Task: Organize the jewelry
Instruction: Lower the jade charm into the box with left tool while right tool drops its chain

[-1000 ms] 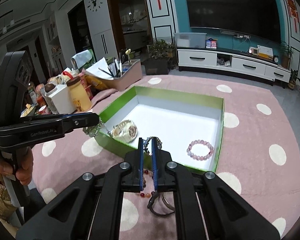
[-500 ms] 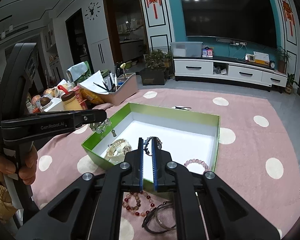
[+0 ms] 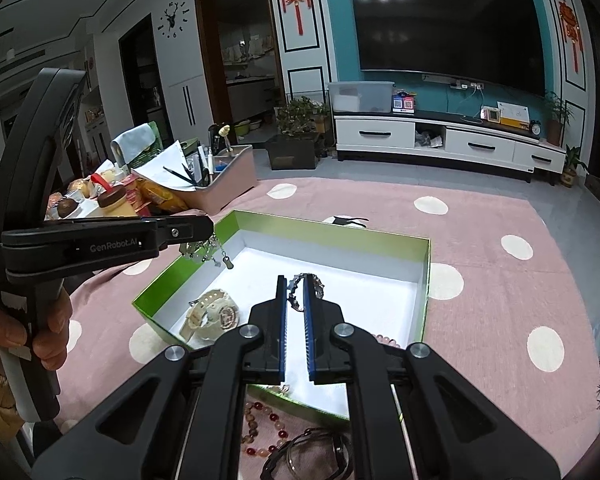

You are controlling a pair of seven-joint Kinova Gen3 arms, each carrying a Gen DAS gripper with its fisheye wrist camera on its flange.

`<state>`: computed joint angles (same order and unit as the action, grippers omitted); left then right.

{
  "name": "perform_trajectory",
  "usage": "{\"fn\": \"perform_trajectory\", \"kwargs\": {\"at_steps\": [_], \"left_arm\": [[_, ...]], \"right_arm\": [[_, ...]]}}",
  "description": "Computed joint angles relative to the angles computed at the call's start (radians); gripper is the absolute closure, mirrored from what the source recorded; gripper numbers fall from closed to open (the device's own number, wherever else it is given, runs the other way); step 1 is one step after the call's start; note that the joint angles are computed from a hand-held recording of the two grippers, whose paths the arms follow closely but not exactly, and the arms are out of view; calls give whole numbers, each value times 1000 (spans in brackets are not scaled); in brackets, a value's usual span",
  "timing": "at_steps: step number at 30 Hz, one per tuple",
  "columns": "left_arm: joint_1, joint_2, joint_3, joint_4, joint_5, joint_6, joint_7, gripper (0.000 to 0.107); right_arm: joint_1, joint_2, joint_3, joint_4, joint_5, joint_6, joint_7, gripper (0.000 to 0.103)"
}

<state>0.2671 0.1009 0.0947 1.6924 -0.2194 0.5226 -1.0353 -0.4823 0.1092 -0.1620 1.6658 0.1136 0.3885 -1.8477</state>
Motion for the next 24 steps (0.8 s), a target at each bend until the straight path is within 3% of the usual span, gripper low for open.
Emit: {"fn": "perform_trajectory", "kwargs": {"at_steps": [11,24], "left_arm": [[30,78,-16,-75,-28,40,0,97],[29,147,-36,-132,7,82,-30,97]], "right_arm": [[-11,56,19,-48,18,22,-9,96],[-21,128,39,-113,21,92,-29,96]]}}
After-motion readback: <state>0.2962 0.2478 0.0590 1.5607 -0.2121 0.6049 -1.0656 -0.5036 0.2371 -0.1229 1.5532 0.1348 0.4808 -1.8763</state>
